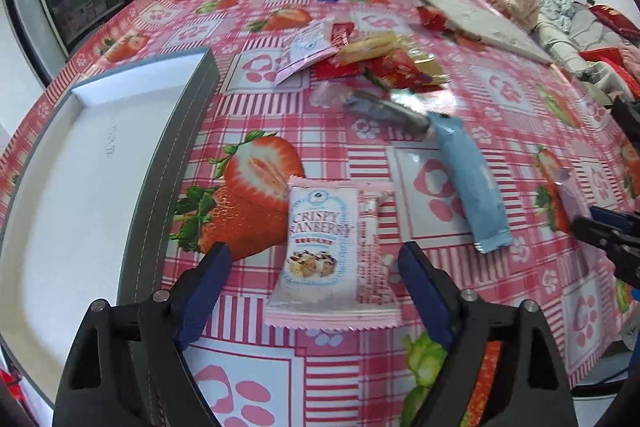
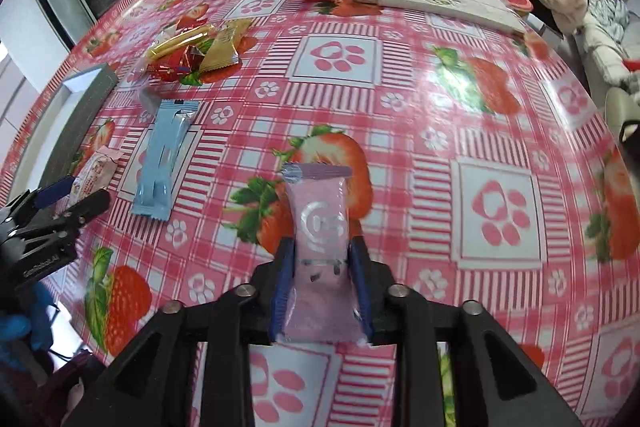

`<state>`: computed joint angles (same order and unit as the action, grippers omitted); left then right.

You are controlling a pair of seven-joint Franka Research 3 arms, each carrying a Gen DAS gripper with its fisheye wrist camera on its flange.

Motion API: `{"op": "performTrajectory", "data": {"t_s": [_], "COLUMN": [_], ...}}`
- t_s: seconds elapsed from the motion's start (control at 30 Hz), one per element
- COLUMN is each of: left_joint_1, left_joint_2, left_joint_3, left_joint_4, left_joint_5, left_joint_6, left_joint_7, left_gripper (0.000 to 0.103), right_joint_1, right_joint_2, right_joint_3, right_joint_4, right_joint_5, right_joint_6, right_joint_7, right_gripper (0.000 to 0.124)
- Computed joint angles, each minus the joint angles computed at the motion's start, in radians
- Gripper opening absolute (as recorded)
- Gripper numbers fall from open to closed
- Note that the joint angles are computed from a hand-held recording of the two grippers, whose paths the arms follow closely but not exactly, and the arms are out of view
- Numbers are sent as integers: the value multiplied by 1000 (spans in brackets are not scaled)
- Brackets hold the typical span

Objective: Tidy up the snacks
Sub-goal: 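Grasp the pink wrapper with the right tool while the left grasps the Crispy Cranberry bar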

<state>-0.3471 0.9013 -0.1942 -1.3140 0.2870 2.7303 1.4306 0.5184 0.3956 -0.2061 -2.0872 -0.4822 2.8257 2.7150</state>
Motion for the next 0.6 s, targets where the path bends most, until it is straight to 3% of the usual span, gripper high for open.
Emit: {"op": "performTrajectory", "data": {"t_s": [0.07, 0.13, 0.23, 0.3, 0.33, 0.6], "left_joint_1": [-13, -10, -20, -7, -9, -8], "left_joint_2": [27, 42, 64, 64, 60, 59], "left_joint_3": [4, -8, -2, -16, -12, -11], "left_joint_4": [52, 75, 109, 102, 92, 76], "left_joint_5": [1, -3, -4, -20, -18, -21], "left_joint_6": [-32, -45, -60, -50, -38, 3], "left_joint_7": [1, 27, 42, 55, 55, 60], "left_gripper": [91, 92, 103, 103, 103, 103], "right_joint_1": [27, 20, 25, 8, -4, 42], "right_joint_2": [9, 30, 67, 86, 98, 114], "right_joint_3": [-23, -19, -25, -10, 4, -40], "right_joint_4": [22, 52, 105, 120, 129, 129], "right_joint_5": [-25, -38, -58, -54, -41, -66], "right_joint_6": [-50, -62, -98, -75, -66, -41], "right_joint_7": [40, 53, 62, 49, 23, 19], "right_gripper": [69, 69, 72, 99, 103, 103]}}
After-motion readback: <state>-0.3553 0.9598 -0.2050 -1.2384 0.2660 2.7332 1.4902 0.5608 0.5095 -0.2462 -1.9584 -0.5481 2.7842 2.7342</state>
